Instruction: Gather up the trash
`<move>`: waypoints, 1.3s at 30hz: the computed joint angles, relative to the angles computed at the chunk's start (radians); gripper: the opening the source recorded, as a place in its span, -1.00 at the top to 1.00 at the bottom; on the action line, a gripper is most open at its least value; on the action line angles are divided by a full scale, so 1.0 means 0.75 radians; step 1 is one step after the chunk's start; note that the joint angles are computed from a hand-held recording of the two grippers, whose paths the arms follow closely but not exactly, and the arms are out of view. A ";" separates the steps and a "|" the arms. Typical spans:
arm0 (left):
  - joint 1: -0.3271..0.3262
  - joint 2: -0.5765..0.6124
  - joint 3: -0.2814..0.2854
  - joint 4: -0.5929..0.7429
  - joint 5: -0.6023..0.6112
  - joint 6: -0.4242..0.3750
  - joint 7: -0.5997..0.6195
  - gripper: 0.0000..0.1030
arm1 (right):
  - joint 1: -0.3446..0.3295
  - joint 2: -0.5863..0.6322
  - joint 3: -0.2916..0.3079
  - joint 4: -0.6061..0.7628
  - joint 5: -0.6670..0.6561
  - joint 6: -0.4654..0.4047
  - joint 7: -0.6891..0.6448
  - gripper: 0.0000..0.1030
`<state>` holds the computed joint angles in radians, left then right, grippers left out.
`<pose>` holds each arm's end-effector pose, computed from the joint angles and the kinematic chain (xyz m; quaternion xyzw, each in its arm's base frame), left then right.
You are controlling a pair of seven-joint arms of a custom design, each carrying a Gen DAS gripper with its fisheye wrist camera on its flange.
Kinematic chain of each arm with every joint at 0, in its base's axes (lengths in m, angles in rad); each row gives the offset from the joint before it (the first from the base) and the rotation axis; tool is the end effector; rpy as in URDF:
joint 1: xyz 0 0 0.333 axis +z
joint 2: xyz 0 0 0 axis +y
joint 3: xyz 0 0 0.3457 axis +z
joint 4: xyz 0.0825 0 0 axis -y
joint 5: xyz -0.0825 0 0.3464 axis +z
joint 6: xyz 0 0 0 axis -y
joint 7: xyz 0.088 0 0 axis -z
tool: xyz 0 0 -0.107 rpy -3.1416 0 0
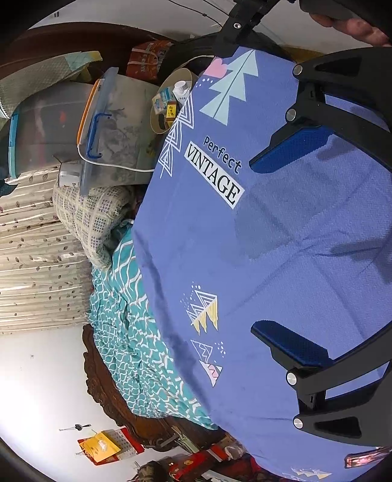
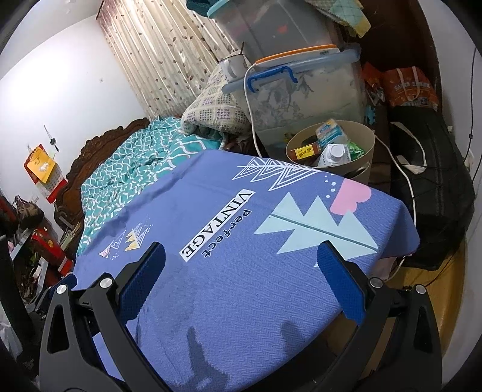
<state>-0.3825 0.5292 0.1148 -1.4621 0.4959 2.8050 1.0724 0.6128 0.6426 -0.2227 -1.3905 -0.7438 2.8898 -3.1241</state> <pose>0.6926 -0.2360 0.5094 -0.5689 0.7039 -0.2765 0.3232 0.6565 0.3673 0.4647 -0.4709 0.7469 -0.1952 0.4270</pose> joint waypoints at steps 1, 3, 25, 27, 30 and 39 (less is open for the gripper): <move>-0.007 0.000 0.008 0.000 0.008 0.000 -0.010 -0.83 | 0.003 0.000 -0.004 -0.001 -0.001 0.001 0.005 -0.93; -0.019 -0.002 0.024 -0.005 0.029 0.004 -0.032 -0.83 | 0.011 -0.005 -0.016 -0.008 -0.011 0.004 0.022 -0.93; -0.056 -0.057 0.089 -0.022 0.585 -0.031 -0.544 -0.83 | 0.003 -0.001 0.000 -0.004 -0.016 0.011 0.010 -0.93; -0.040 -0.061 0.068 -0.025 0.600 -0.030 -0.553 -0.83 | 0.002 0.001 0.001 -0.003 -0.012 0.012 0.004 -0.93; -0.011 -0.063 0.034 -0.031 0.590 -0.020 -0.541 -0.83 | 0.010 0.001 -0.011 -0.005 -0.015 0.015 0.013 -0.93; 0.027 -0.046 -0.027 -0.021 0.453 -0.047 -0.397 -0.83 | 0.008 0.001 -0.010 -0.007 -0.011 0.019 0.007 -0.93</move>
